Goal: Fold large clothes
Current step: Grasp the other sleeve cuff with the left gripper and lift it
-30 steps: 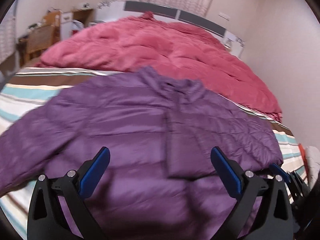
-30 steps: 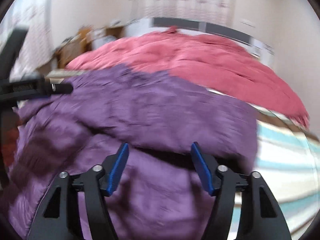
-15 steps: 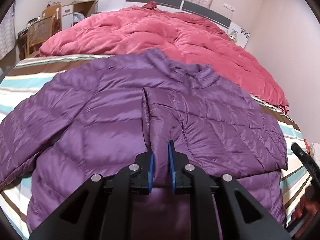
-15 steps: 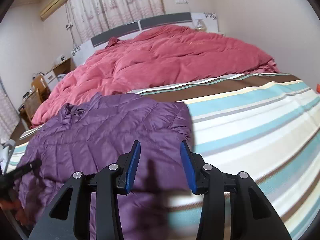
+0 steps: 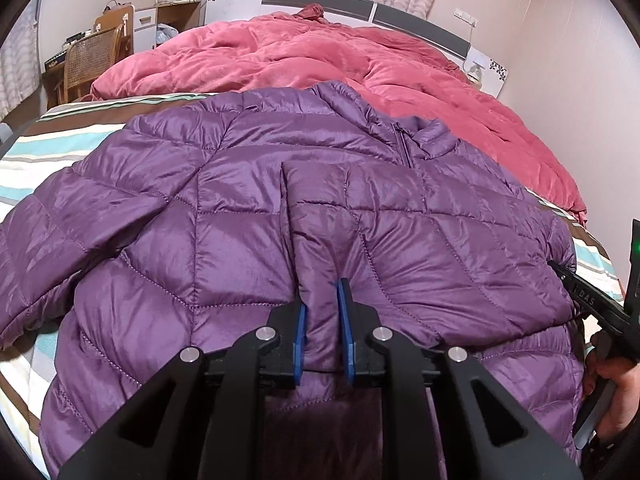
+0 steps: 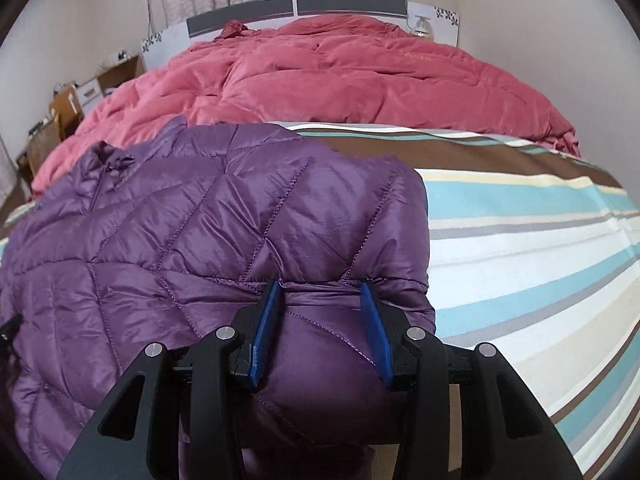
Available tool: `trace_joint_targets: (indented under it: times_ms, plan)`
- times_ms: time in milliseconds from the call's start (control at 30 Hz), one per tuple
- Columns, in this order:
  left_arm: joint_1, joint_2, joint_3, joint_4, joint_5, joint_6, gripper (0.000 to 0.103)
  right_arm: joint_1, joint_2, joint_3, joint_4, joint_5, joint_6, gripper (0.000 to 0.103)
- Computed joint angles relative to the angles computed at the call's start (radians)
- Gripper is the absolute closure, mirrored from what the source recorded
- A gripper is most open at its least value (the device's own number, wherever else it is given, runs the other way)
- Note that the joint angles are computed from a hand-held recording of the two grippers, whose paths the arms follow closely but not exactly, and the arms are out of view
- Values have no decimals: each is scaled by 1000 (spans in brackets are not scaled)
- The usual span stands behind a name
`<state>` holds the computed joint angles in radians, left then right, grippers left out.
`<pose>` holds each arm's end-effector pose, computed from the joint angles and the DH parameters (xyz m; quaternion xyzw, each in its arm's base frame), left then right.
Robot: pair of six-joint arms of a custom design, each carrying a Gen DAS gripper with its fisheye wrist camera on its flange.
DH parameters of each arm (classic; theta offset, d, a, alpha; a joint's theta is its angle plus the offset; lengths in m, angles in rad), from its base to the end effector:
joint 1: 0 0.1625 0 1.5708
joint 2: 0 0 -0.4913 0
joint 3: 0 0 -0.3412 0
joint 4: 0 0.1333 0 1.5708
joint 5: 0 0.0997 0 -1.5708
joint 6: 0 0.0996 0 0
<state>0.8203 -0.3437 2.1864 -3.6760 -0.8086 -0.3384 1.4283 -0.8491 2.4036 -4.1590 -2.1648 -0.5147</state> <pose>-0.1836 -0.4932 -0.0443 0.1406 0.9108 -0.2949 0.2525 0.0126 -0.4585 0.2336 0.0117 -0.8437 0.3651 0.3933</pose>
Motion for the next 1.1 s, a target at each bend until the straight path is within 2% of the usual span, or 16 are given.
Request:
trace_joint_targets:
  times_ms: [133, 333, 367, 400, 533, 633, 767, 867, 1100]
  plan:
    - [1, -2, 2, -4, -6, -6, 87, -6, -39, 26, 23, 32, 29, 61]
    - [0, 1, 5, -10, -4, -4, 85, 38, -52, 123, -61, 29, 31, 61]
    - [0, 0, 7, -12, -2, -2, 82, 43, -41, 128, -73, 15, 21, 61]
    - [-2, 0, 8, -8, 5, -6, 75, 45, -21, 127, -93, -3, 5, 61]
    - [2, -16, 25, -14, -1, -23, 65, 35, 44, 112, -151, -41, -31, 61]
    - [-4, -30, 52, -30, 8, -50, 51, 56, 85, 89, -203, -96, -80, 61]
    - [-15, -61, 108, -62, 25, -93, 37, 56, 94, 85, -223, -101, -94, 61]
    - [-33, -85, 167, -103, 84, -129, 23, 55, 94, 85, -225, -99, -95, 61]
    - [-42, -169, 341, -188, 239, -261, 9, 55, 97, 85, -231, -100, -99, 61]
